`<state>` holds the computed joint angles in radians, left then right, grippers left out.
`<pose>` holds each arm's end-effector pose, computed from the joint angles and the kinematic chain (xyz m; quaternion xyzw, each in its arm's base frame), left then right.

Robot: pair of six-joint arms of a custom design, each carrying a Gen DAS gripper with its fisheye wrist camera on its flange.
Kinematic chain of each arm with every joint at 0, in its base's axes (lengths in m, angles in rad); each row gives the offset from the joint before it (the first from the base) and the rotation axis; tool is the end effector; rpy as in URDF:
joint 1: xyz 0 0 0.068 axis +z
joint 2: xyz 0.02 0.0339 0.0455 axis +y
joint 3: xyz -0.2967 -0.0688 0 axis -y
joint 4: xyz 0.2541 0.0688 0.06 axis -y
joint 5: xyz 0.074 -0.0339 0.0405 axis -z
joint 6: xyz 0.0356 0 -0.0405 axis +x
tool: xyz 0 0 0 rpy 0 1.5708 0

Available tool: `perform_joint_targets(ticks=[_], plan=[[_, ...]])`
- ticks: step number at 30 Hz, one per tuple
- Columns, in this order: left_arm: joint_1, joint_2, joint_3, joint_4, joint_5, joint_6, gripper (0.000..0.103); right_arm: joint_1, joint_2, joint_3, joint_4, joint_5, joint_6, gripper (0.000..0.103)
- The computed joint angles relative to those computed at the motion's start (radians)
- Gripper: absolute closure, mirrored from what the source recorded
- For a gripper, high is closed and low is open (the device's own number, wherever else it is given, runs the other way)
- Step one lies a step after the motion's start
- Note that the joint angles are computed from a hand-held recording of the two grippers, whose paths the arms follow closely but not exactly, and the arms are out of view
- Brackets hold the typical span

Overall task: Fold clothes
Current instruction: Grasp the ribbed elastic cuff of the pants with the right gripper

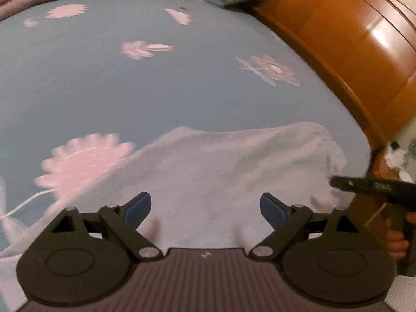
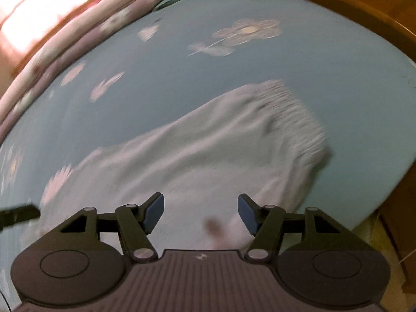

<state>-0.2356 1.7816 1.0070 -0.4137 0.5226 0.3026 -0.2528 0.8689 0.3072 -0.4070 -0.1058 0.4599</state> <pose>0.3311 -0.0978 0.1715 0.2995 0.9013 -0.2473 0.1920 0.1340 -0.0307 0.1653 0.3180 0.8992 0.0808 0.2893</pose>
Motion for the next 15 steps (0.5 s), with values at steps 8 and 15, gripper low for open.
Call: perform_joint_targets(ticks=[8,15], plan=[[-0.18,0.047,0.075,-0.053,-0.021,-0.043,0.012,-0.338,0.16,-0.062,0.154,-0.193,-0.215,0.034],[-0.27,0.106,0.144,-0.097,-0.03,-0.063,0.012,-0.774,0.247,-0.052,0.15,-0.457,-0.389,0.025]])
